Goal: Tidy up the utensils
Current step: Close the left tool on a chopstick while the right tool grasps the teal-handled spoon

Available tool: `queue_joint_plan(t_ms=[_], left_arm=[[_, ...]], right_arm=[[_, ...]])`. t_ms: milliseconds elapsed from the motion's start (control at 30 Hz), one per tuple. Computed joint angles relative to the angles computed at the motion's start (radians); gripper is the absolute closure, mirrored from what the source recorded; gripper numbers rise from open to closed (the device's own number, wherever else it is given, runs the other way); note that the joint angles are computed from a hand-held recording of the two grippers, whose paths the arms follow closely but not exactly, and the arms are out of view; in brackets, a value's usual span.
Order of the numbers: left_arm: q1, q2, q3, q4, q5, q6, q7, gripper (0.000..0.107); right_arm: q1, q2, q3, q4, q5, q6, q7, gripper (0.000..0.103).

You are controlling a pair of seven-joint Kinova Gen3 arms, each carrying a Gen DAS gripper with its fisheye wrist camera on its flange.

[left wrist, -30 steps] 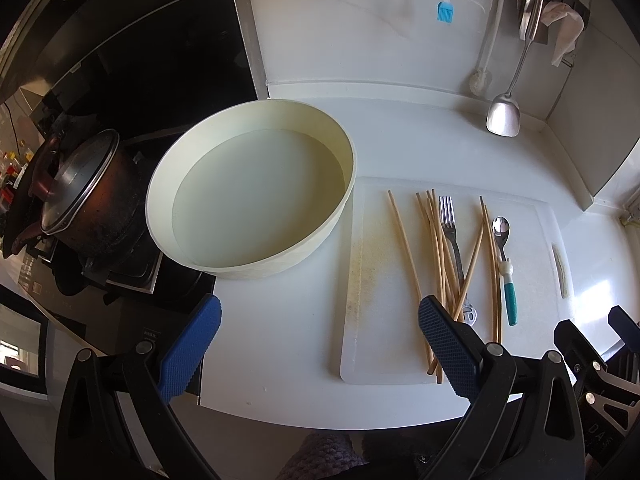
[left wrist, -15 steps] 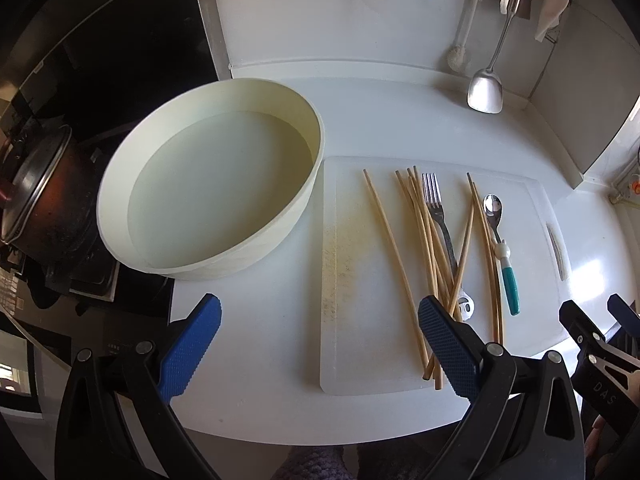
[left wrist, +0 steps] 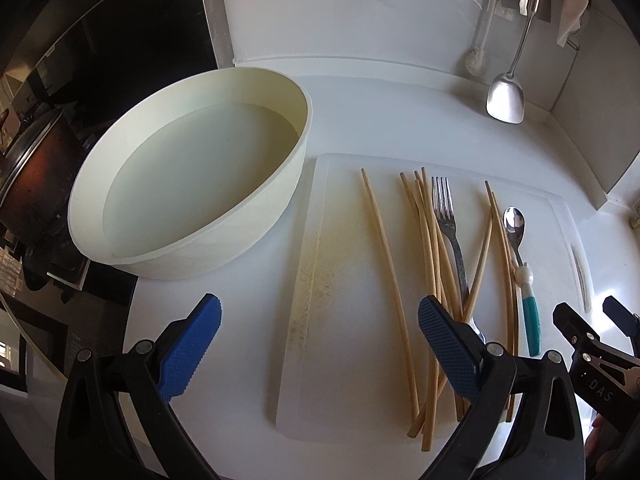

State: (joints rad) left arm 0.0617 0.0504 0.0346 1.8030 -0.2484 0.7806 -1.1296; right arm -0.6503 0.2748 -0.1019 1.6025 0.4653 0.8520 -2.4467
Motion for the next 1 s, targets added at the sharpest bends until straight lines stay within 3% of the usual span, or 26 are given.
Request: queue_joint_plan(t_ms=[167,400,567,1000], left_arm=[[0.017,0.029,0.0,0.016,-0.05,-0.048,0.056,0.01],[0.03,0.061,-0.014,0.051,-0.083,-0.12,0.068,0.01],[0.01,0.071,-0.02,0.072,-0.023,-0.151,0.02,0.01],[0.017,0.099,-0.032,0.072,-0.011,-0.169,0.014,0.01]], right_arm=[[0.006,0.025,0.013,0.015,0.015,-0.063,0.004,0.009],[-0.035,0.037,0.048,0.048,0.077,-0.109,-0.098,0.009],[-0.051,0.055,0.052,0.045,0.114,-0.098,-0.14,0.009],[-0.075,0.089,0.053,0.021,0.14,-0.06,-0.145,0.01]])
